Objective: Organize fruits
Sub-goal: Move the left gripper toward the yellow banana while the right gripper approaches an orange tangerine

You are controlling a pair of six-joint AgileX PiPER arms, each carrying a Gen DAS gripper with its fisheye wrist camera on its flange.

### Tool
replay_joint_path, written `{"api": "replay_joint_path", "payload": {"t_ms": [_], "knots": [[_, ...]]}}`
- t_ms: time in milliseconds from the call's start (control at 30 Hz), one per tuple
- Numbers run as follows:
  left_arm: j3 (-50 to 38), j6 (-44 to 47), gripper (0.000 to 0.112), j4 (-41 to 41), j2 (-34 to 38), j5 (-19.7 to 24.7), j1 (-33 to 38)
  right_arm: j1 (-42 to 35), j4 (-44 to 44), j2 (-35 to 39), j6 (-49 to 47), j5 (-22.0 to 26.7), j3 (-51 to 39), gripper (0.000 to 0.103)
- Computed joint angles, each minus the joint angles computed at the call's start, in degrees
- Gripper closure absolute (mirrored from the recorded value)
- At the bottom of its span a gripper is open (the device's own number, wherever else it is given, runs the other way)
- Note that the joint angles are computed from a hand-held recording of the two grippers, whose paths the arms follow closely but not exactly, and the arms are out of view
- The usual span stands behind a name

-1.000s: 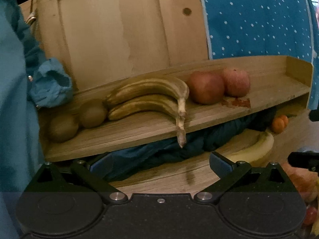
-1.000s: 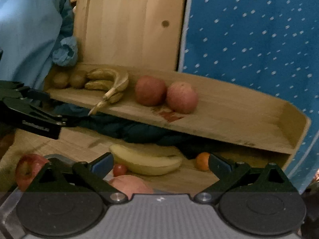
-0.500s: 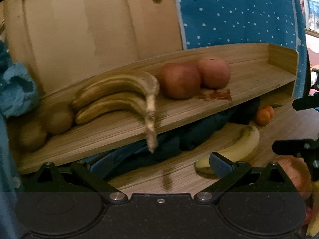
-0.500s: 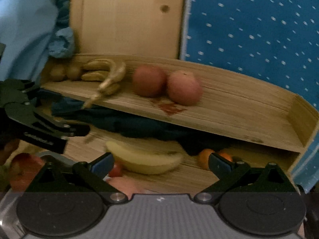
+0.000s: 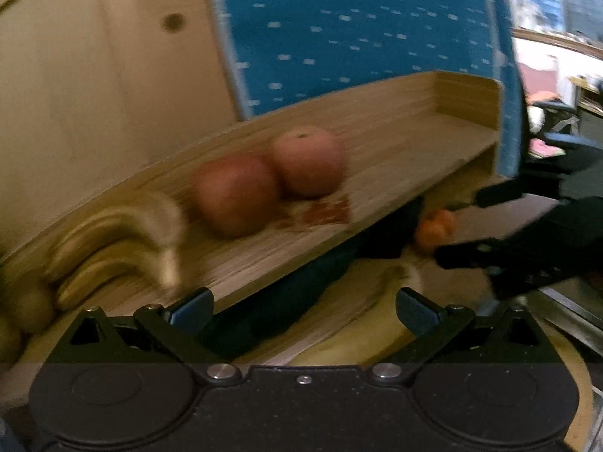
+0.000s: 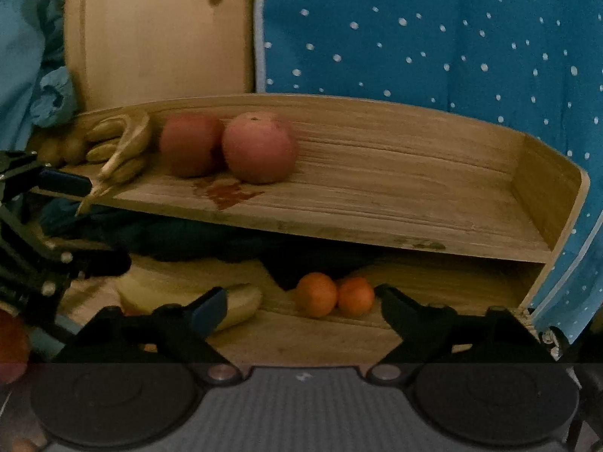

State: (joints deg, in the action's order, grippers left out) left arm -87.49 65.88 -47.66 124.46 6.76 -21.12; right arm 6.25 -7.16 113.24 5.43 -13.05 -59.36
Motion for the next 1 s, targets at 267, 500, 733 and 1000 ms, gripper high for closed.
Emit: {"api": "replay_joint_path", "payload": {"t_ms": [267,500,733,1000], "knots": [[-13.3,-9.6,0.013,11.1,6.9,14.2,1.3,-2.3,-22.1,3.1,21.3,1.5,-3.7,0.038],[-27.0,-19.1,0.013,17.9,13.8,25.1,0.7,-3.0,-34.7,4.2,34.0,1.3,-5.0,0.039],[-36.5,-24.7,0.023,22.0,18.9,32.8,0.5,-2.8,-34.2,5.0,32.1,1.8,-6.5,0.046],[-45.5,-28.9,0.043,23.1,23.5,40.1,1.0,-2.1,-39.4,5.3,36.9,3.0,-7.3,0.051]]}}
